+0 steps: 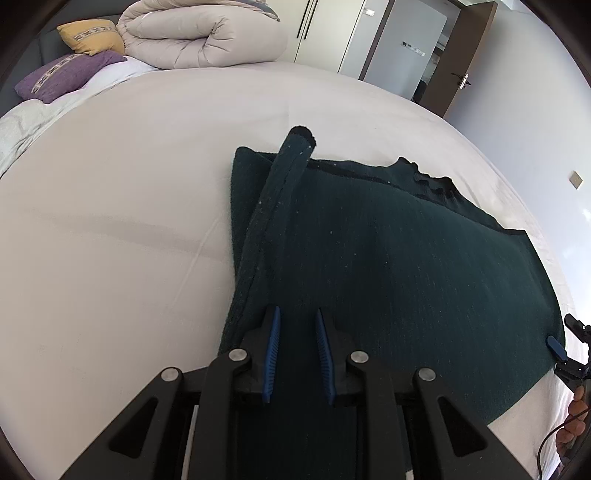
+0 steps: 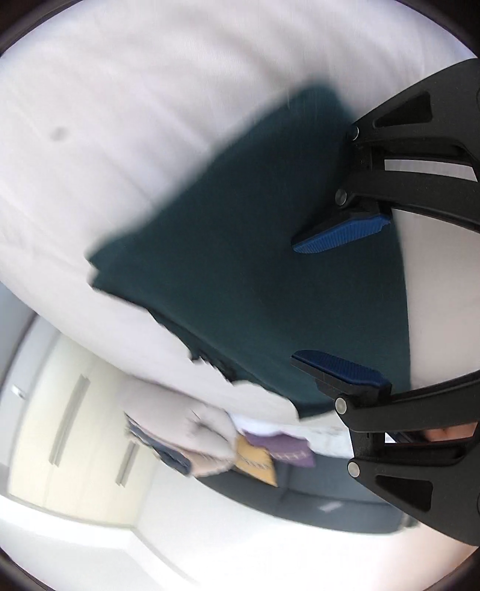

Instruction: Fold small clothes

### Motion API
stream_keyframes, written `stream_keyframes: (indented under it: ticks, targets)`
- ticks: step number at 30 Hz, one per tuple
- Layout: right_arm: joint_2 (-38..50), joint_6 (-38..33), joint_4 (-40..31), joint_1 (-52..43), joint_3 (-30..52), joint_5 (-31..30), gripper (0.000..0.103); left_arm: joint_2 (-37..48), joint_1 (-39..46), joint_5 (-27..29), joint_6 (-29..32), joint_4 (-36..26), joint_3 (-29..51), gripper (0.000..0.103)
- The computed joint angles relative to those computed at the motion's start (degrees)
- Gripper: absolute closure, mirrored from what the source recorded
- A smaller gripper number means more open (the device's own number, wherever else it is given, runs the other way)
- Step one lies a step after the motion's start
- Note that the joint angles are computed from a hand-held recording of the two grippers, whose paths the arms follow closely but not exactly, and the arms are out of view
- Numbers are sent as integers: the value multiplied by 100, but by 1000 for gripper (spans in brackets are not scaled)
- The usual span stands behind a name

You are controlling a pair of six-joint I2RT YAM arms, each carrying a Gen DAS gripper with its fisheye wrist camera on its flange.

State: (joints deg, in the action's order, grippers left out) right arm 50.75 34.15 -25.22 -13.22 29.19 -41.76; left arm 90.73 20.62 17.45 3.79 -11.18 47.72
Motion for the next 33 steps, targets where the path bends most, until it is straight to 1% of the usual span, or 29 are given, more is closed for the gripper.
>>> stream_keyframes:
  ticks: [2,3,4,5,6,8,9,10,11,12,13,14,15,16,17,19,20,21,22,23,24,25,27,29,31,33]
  targets:
    - [-208,-14,-135,-344,-124,-113,49,-56,69,91,34,-12,-62,80]
    - [-273,-90,-317,-500,-68,-176,49,-67,103,141,45,-32,-66,80]
    - [-225,-533,-833,-944,209,-412,49,-72,142,201,60,-72,-58,80]
    - [-218,-813,-1088,-1176,298,-542,49,-82,195,290,66,-132,-35,80]
    - [-358,-874,-1234,-1177,304,-498,48,-98,263,415,58,-203,-12,80]
    - [-455,-1133,-1570,-1408,402,-687,45,-122,547,871,35,-497,94,80]
    - [-560,-1128,-1631,-1407,386,-757,45,-202,722,1064,-24,-584,81,78]
    - [-664,-1110,-1712,-1381,405,-752,45,-330,939,1251,-118,-583,15,65]
    - [-624,-1143,-1651,-1277,426,-817,44,-480,1186,1449,-218,-517,-83,44]
    - [-695,-1450,-2045,-1461,574,-864,44,-618,1371,1358,-365,-459,-153,30]
    - [-607,-2303,-2812,-1932,852,-1192,44,-704,1523,1281,-512,-357,-210,8]
    - [-547,-2896,-3373,-2198,1071,-1362,43,-717,1703,1379,-593,-282,-217,3]
    - [-611,-3153,-3793,-2315,1249,-1364,43,-579,1829,1546,-574,-365,-82,3]
    - [-578,-3191,-3753,-2143,1270,-1514,43,-361,1870,1624,-512,-608,153,4]
    - [-656,-3228,-3978,-2143,1384,-1526,43,-40,1883,1793,-461,-946,479,4]
    - [-769,-2682,-3567,-1581,1323,-1572,43,518,1888,2352,-342,-1492,989,6]
    - [-798,-2558,-3543,-1397,1358,-1558,43,735,1839,2551,-271,-1699,1184,6]
    - [-847,-2313,-3400,-1135,1360,-1508,43,923,1750,2626,-184,-1886,1357,6]
    - [-869,-2070,-3229,-860,1367,-1467,43,1068,1629,2612,-161,-2000,1486,6]
    - [-828,-2184,-3388,-827,1482,-1531,43,1169,1522,2544,-191,-2021,1564,6]
    - [-806,-1925,-3169,-529,1495,-1492,43,1254,1447,2507,-212,-2043,1645,6]
    - [-767,-1494,-2761,-86,1473,-1332,43,1374,1393,2504,-205,-2135,1784,6]
    - [-648,-1074,-2334,398,1497,-1150,43,1548,1379,2538,-223,-2390,2037,6]
    - [-521,-734,-1975,747,1520,-1027,43,1723,1352,2582,26,-2803,2307,7]
    - [-354,-378,-1521,1087,1497,-947,43,1784,1287,2490,335,-3087,2441,7]
    - [-124,-96,-1128,1427,1510,-805,43,1877,1268,2542,509,-3415,2581,10]
